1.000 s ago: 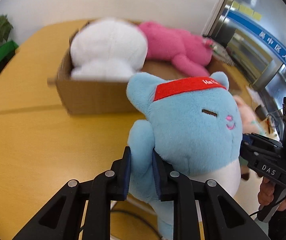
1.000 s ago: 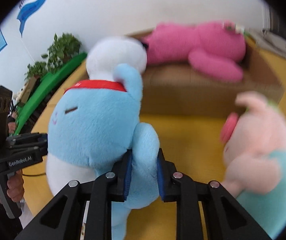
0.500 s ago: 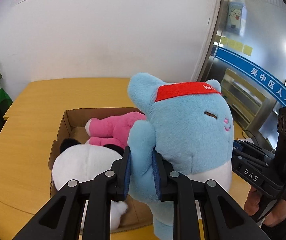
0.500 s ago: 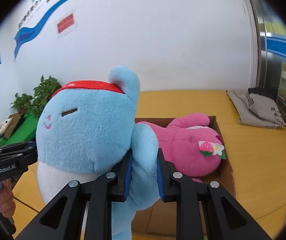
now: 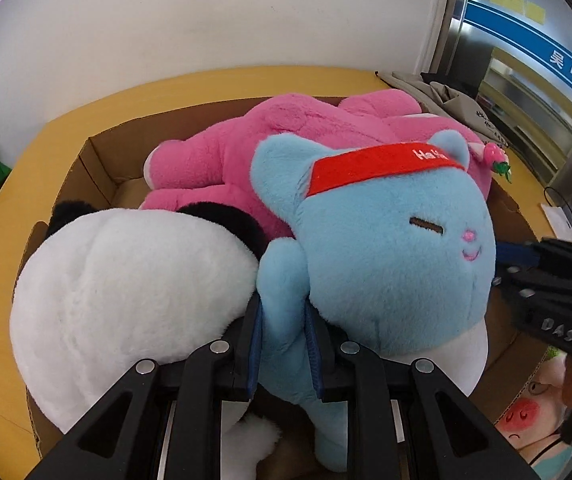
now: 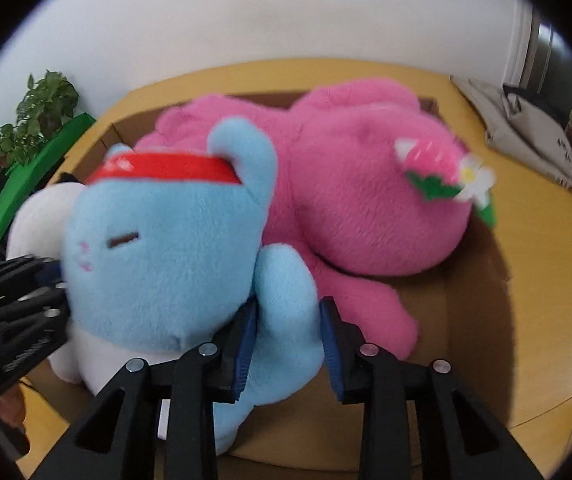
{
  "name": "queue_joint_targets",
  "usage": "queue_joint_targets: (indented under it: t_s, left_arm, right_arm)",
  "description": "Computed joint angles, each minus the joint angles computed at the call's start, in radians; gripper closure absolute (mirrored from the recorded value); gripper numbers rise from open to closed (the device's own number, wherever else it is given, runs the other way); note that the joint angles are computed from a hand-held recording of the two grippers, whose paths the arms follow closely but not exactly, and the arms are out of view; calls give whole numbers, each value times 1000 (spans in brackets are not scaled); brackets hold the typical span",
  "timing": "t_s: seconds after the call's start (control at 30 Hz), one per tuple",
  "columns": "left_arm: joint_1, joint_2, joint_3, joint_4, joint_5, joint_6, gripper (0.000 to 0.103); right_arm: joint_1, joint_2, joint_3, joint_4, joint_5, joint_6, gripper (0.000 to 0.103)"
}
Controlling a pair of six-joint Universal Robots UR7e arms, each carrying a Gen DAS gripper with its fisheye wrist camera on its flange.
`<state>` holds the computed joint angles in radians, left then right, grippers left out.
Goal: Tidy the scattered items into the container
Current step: 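Lift the blue cat and lower it into the box beside the panda, then open both grippers and withdraw them from the box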
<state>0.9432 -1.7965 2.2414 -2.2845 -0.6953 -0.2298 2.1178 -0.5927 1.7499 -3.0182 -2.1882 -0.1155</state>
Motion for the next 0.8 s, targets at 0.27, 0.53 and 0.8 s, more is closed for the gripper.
queue_joint_targets:
  t_s: [0.27,0.53,0.8]
  left_arm:
    - [-12,-19,14,-19,21,-12,79]
    - [-120,-191,68,63,6,-129,33]
    - [-375,-414,118,417,176,-508,0]
  right_arm:
    - [25,38,-105,-49,115,-87,58]
    - [21,101,-100,-121,70,-59,60]
    - [112,6,117,-497,71,-104,18]
